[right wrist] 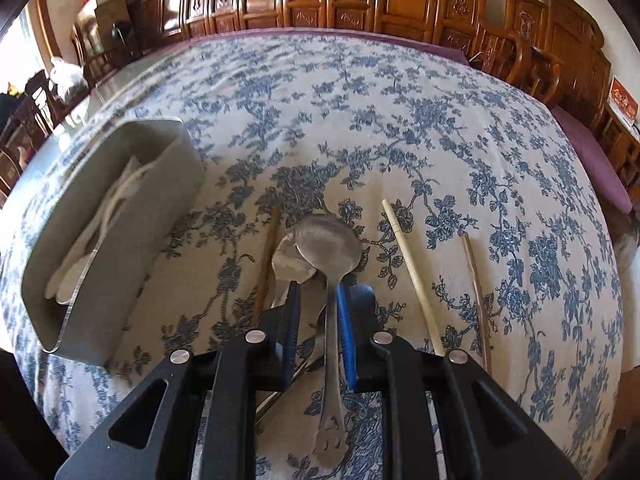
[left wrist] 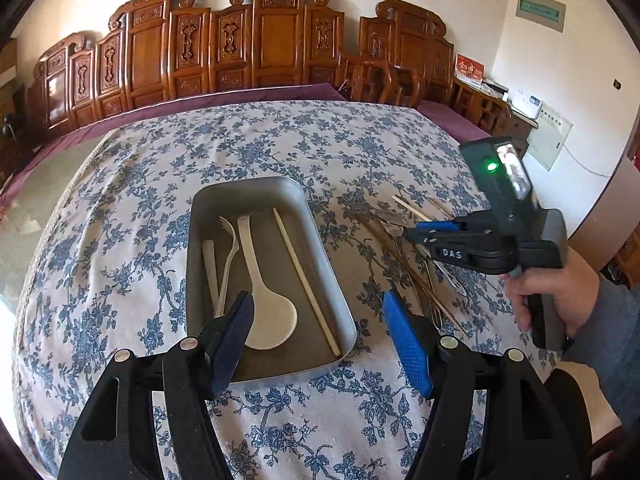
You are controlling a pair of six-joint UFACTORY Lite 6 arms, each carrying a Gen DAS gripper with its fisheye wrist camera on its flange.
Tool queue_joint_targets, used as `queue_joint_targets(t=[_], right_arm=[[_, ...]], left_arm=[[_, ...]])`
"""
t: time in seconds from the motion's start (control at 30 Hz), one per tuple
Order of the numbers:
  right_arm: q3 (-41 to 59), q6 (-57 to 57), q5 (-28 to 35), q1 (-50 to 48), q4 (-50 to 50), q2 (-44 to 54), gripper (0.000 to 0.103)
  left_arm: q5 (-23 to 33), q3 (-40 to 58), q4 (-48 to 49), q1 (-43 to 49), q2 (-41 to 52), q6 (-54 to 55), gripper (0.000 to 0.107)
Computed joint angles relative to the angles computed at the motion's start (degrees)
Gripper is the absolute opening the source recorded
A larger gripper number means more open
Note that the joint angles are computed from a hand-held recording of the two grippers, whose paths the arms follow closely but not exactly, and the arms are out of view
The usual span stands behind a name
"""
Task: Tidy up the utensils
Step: 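Grasp a metal spoon from the pile with the right tool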
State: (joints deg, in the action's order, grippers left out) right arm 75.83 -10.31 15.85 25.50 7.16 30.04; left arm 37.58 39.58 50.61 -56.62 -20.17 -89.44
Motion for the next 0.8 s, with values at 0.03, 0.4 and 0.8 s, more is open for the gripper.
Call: queue_joint_targets(t=[0.03,0.4,0.8], right_arm=[[1.0,3.9,0.8,0.4,-4.2,0.9,0.015],[2.2,16.4,1.9,1.9,-17.3,2.9,0.009],[-0.7,19.6,1.1,1.6,-21.2,-1.4,0.006]], left_arm=[[-0.1,-0.1,0.0,0.1,-0.2,0.0,0.064],[0.1,-0.2,0.3,-0.5,-1.1,-0.2,0.064],[0.8,0.4,0.0,-1.0,-0.8,0.2,0.064]])
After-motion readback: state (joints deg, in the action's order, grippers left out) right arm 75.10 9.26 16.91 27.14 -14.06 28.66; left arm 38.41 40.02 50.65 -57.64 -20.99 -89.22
